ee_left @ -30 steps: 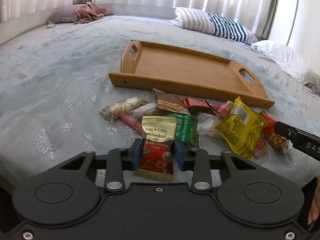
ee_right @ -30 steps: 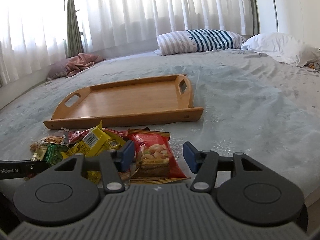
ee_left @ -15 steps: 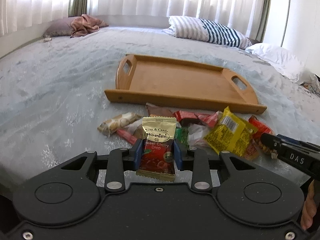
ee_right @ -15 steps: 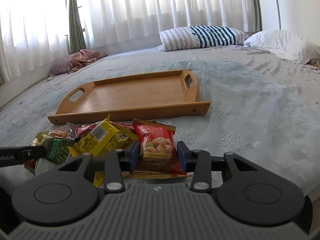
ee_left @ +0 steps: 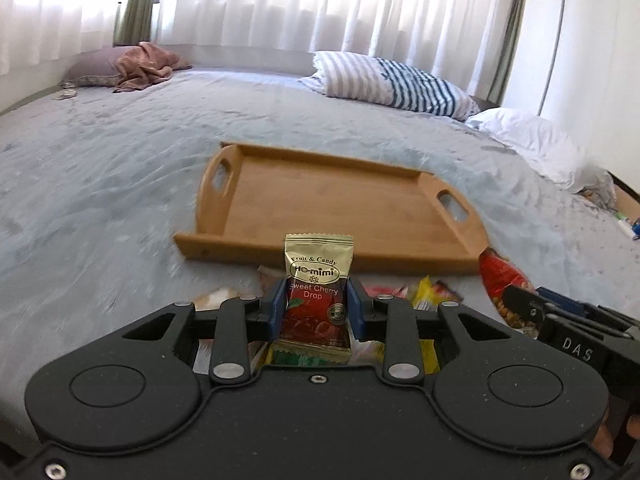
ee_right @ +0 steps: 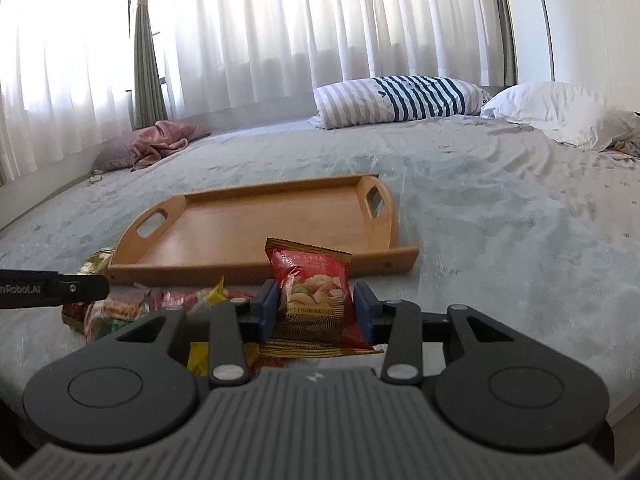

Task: Organize snacks
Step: 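Carry both packets over the tray and open both grippers to drop them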

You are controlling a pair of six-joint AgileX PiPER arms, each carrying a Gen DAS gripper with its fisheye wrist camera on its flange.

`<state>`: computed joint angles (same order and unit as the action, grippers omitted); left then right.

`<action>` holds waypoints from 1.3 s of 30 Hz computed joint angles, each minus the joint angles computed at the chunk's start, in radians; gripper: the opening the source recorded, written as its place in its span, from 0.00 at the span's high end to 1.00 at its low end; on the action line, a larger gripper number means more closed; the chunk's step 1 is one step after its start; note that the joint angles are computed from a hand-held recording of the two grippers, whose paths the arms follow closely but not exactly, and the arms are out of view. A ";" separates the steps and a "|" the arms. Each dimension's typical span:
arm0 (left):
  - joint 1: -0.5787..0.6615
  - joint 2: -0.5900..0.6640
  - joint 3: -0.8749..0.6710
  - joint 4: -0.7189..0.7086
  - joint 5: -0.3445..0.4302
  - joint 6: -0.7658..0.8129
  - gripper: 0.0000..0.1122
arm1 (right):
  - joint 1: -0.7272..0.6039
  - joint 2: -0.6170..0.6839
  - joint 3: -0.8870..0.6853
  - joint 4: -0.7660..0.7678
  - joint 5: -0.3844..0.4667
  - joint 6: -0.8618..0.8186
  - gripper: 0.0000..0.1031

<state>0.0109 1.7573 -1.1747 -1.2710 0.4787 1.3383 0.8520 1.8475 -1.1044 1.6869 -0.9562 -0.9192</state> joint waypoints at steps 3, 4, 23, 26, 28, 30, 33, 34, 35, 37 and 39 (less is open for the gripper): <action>-0.011 0.062 -0.112 0.089 0.043 -0.126 0.73 | -0.032 0.012 -0.040 -0.001 0.012 -0.023 0.57; -0.018 0.084 -0.153 0.117 0.052 -0.169 0.73 | -0.046 0.018 -0.054 -0.002 0.017 -0.029 0.57; -0.168 0.597 -0.971 0.624 0.208 -0.910 0.74 | -0.280 0.215 -0.317 -0.061 0.173 -0.082 0.57; -0.188 0.681 -1.110 0.723 0.253 -1.010 0.74 | -0.301 0.245 -0.347 -0.044 0.205 -0.110 0.57; -0.197 0.720 -1.171 0.768 0.272 -1.048 0.74 | -0.308 0.264 -0.364 -0.037 0.215 -0.128 0.57; -0.205 0.763 -1.245 0.813 0.302 -1.091 0.74 | -0.313 0.275 -0.374 -0.033 0.226 -0.134 0.57; -0.215 0.808 -1.319 0.861 0.330 -1.130 0.74 | -0.321 0.291 -0.389 -0.025 0.233 -0.141 0.57; -0.218 0.822 -1.340 0.876 0.335 -1.138 0.74 | -0.323 0.296 -0.395 -0.019 0.235 -0.147 0.57; -0.222 0.832 -1.356 0.891 0.338 -1.146 0.74 | -0.325 0.299 -0.399 -0.016 0.237 -0.150 0.57; -0.226 0.847 -1.380 0.911 0.345 -1.158 0.73 | -0.330 0.306 -0.409 -0.006 0.240 -0.161 0.57; -0.230 0.868 -1.418 0.934 0.360 -1.175 0.73 | -0.332 0.310 -0.412 -0.009 0.241 -0.159 0.57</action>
<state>-0.2192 2.6258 -2.5929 -0.3373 0.8386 0.1630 0.5198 2.1578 -1.5166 1.6780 -0.7150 -1.0785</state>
